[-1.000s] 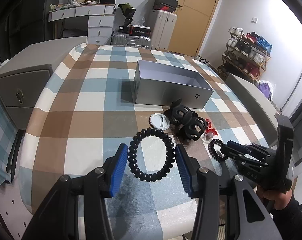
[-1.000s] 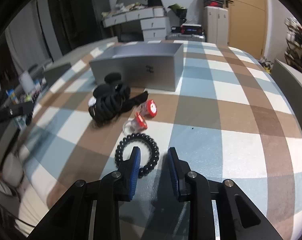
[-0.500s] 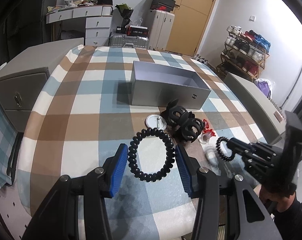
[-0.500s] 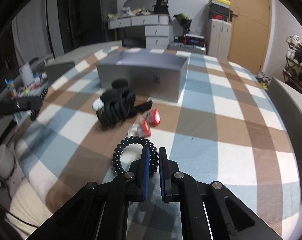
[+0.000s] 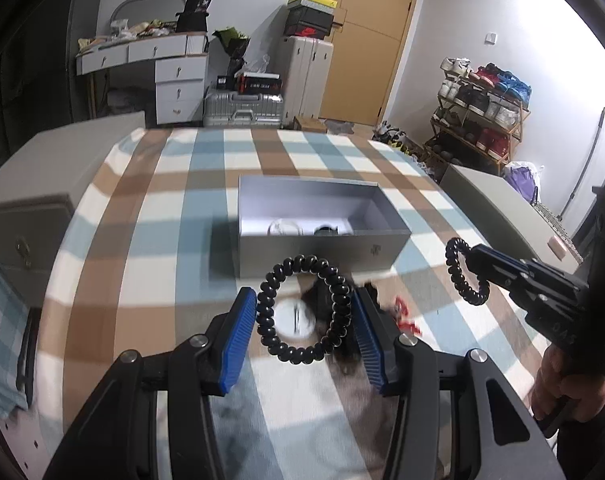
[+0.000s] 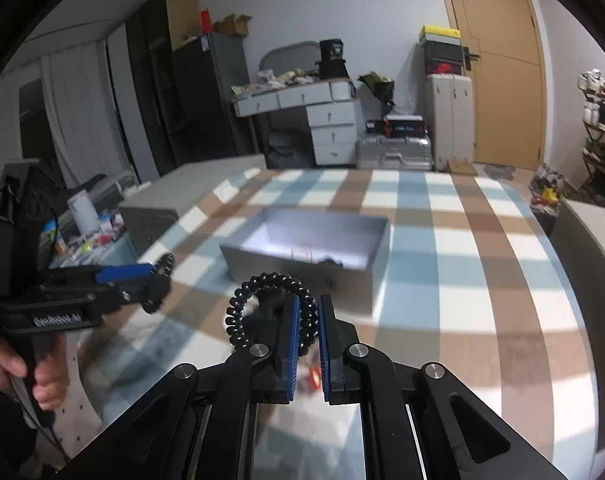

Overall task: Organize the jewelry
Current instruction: 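Carry both held spiral hair ties over the grey box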

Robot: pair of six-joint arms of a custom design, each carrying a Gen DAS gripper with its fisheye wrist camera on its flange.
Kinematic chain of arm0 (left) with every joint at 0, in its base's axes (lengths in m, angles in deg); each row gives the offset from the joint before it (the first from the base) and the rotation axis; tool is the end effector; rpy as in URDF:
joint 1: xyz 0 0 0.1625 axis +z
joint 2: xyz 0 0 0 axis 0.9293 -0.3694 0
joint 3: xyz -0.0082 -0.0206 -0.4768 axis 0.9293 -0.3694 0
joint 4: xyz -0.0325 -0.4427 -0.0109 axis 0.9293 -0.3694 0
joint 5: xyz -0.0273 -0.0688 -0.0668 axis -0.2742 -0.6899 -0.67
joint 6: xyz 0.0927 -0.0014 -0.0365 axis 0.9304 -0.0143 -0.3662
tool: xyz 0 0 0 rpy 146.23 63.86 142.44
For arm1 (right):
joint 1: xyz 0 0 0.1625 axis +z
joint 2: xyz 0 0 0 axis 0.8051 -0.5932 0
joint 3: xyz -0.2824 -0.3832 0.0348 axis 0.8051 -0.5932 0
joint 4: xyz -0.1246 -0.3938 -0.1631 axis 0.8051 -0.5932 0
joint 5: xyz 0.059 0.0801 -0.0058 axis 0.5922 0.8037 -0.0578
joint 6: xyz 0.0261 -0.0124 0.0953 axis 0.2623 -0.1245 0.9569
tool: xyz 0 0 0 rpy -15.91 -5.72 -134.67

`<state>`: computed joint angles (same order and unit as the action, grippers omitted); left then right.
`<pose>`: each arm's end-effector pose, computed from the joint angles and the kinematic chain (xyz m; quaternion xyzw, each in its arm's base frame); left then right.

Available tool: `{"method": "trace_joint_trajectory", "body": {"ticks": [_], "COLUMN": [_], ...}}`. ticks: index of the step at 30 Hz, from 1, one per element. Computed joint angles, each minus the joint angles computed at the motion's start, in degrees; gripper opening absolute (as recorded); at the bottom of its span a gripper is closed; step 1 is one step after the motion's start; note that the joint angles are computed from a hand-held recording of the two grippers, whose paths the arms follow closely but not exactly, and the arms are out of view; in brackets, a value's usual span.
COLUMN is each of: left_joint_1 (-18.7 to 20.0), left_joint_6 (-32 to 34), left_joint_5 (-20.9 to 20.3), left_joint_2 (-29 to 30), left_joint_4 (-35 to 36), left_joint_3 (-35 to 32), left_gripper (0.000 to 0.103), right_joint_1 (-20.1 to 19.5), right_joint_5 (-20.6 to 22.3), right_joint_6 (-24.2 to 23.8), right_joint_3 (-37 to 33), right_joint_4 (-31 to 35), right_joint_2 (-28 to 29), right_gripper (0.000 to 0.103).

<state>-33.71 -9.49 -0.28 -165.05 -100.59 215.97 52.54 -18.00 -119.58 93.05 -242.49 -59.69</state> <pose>-0.2582 -0.4452 0.2574 0.0805 0.8603 -0.4093 0.2932 0.2882 -0.5250 0.2093 0.4353 -0.8558 0.2718 0.0652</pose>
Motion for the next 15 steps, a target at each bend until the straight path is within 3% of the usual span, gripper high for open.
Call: {"method": "trace_joint_trajectory", "body": {"ticks": [15], "left_joint_1": [5.7], "left_joint_6": [14.0], "left_joint_5": [-1.2], "left_joint_2": [4.9], "left_joint_4": [-11.3], "left_joint_3": [-6.1], "left_gripper": [0.043], "right_joint_1": [0.8], "right_joint_5": [5.6], "right_joint_6": [1.7], "right_joint_3": [-11.2], "right_joint_4": [6.8], "right_joint_2": [6.7], "right_gripper": [0.008]}}
